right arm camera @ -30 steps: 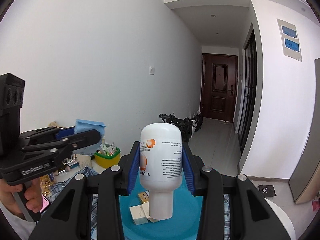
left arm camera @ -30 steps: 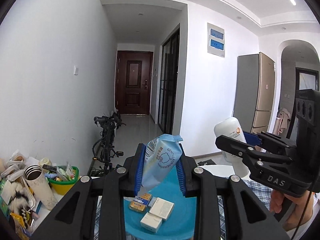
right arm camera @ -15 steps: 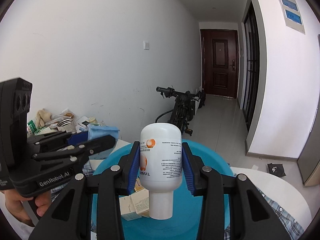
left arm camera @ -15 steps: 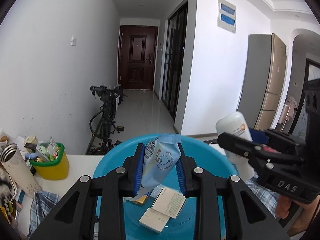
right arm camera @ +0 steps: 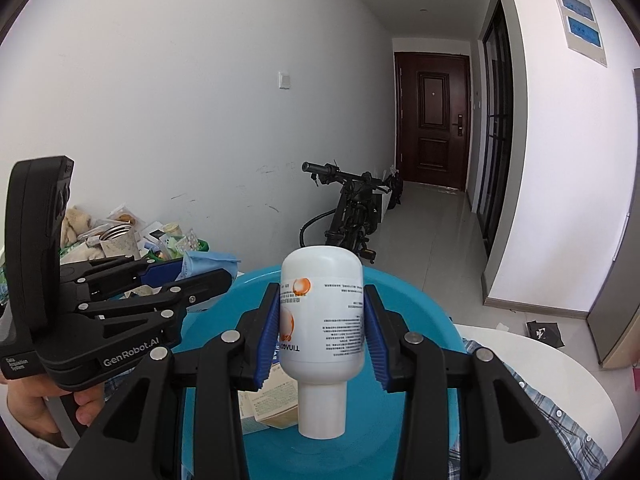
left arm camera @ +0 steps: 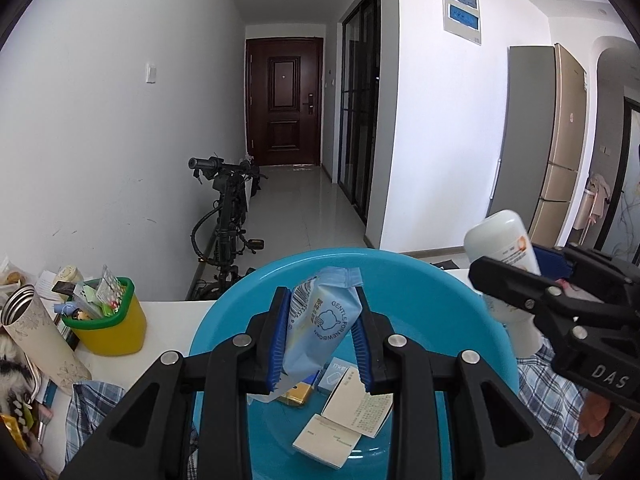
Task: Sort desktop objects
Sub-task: 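Carry the wipes packet and the white bottle over the turquoise basin, then lower the wipes packet into the basin and open the left tool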
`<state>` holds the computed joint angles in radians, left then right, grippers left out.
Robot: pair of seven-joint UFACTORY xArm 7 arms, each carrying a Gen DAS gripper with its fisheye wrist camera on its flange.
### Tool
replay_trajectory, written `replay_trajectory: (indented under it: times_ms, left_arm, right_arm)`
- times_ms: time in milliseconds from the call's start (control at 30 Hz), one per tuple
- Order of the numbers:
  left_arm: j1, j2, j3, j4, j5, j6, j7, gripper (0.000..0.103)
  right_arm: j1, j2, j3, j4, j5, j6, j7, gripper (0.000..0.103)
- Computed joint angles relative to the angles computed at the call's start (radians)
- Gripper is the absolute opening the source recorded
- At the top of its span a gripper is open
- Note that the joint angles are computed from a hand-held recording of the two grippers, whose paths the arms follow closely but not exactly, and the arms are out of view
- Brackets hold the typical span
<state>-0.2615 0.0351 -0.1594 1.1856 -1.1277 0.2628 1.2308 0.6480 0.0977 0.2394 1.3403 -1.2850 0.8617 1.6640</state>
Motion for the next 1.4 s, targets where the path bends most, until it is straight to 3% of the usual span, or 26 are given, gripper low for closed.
replay_trajectory:
  times_ms: [200,600,1400]
  left_arm:
    - [-0.003,0.013,-0.005,0.0,0.035,-0.019,-0.015,0.031]
    - [0.016,0.018,-0.011,0.006,0.026,-0.022,-0.024,0.031]
    - [0.008,-0.008,0.012,0.002,0.0,0.016,-0.008,0.031]
  right_arm:
    - [0.022,0.015,0.007,0.026,-0.01,0.058,-0.006,0.038]
    - [0.014,0.026,-0.014,0.013,0.018,-0.012,0.003,0.038]
    - [0.03,0.061,-0.03,0.043,0.051,0.001,-0.044,0.038]
